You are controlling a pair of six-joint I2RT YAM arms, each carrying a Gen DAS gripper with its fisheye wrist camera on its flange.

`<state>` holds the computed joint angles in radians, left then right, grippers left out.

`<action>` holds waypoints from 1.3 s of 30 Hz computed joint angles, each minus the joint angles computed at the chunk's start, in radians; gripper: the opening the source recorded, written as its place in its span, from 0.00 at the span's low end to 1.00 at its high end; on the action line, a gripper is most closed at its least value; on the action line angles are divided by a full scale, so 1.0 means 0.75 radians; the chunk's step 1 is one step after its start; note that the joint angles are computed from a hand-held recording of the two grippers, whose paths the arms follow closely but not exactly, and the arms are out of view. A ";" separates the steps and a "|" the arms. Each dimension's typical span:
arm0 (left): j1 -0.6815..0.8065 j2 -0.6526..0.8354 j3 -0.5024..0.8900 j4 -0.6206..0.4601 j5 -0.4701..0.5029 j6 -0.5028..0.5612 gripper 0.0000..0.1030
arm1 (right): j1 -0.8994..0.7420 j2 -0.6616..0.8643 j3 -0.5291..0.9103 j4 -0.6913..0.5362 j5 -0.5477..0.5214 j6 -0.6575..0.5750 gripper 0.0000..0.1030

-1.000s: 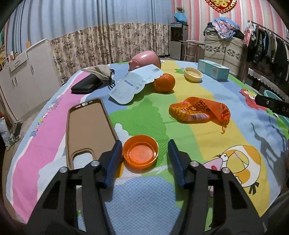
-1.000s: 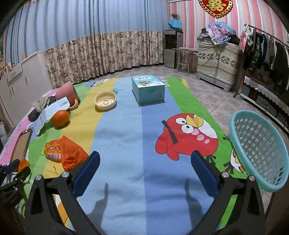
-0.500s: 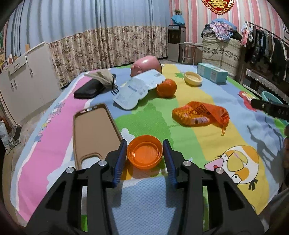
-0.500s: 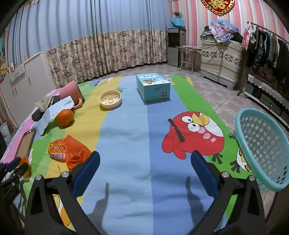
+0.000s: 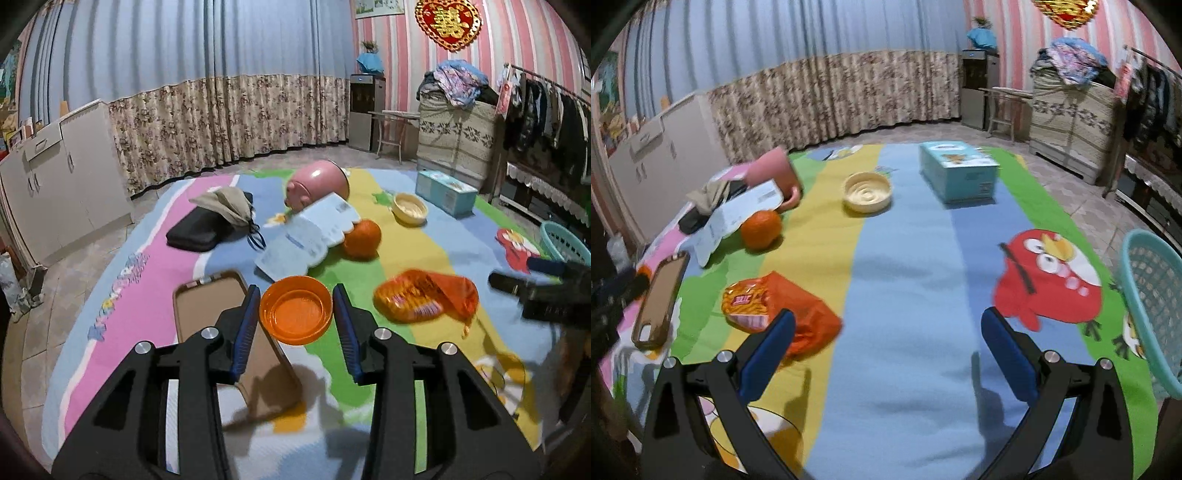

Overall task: Collect trash
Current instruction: 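Grasp the orange snack bag with the right tool while the left tool lifts the lid, then carry the orange lid and orange bag over the blue basket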

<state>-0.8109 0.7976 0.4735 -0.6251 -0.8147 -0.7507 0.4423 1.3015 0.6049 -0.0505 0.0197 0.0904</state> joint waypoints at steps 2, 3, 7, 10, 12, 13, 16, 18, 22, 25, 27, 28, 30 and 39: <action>0.087 -0.022 -0.004 0.053 0.049 0.088 0.38 | 0.045 0.088 0.054 -0.021 0.026 -0.024 0.95; 0.134 -0.033 -0.005 0.082 0.077 0.134 0.38 | 0.056 0.109 0.066 -0.026 0.021 -0.030 0.94; 0.234 -0.027 0.004 0.163 0.128 0.230 0.38 | 0.083 0.225 0.152 -0.073 -0.053 -0.076 0.65; 0.253 0.004 0.015 0.203 0.137 0.250 0.38 | 0.091 0.235 0.161 -0.080 -0.116 -0.100 0.43; 0.258 0.025 0.026 0.214 0.141 0.253 0.38 | 0.101 0.228 0.157 -0.083 -0.144 -0.116 0.28; 0.259 0.017 0.022 0.211 0.143 0.255 0.38 | 0.104 0.223 0.154 -0.081 -0.144 -0.115 0.25; 0.229 0.074 0.060 0.219 0.117 0.245 0.38 | 0.051 0.184 0.132 -0.074 -0.228 -0.104 0.15; 0.196 0.120 0.098 0.224 0.095 0.224 0.38 | 0.005 0.137 0.120 -0.078 -0.249 -0.111 0.09; 0.131 0.241 0.186 0.257 0.058 0.201 0.38 | -0.169 -0.005 0.102 -0.121 -0.318 -0.156 0.08; 0.065 0.374 0.281 0.309 0.023 0.203 0.38 | -0.354 -0.097 0.113 -0.170 -0.376 -0.212 0.08; 0.016 0.457 0.346 0.338 0.000 0.201 0.38 | -0.520 -0.139 0.132 -0.205 -0.447 -0.246 0.08; -0.011 0.512 0.388 0.359 -0.011 0.203 0.38 | -0.600 -0.151 0.145 -0.217 -0.476 -0.264 0.08; -0.053 0.607 0.464 0.403 -0.020 0.217 0.38 | -0.754 -0.166 0.175 -0.234 -0.516 -0.308 0.08; -0.186 1.098 0.909 0.570 0.027 0.310 0.38 | -1.313 -0.058 0.318 -0.185 -0.610 -0.503 0.08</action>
<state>-0.9507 1.6212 1.1553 -0.1974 -0.7943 -0.5180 -0.5425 1.2577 0.8431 -0.1894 -0.4378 -0.2866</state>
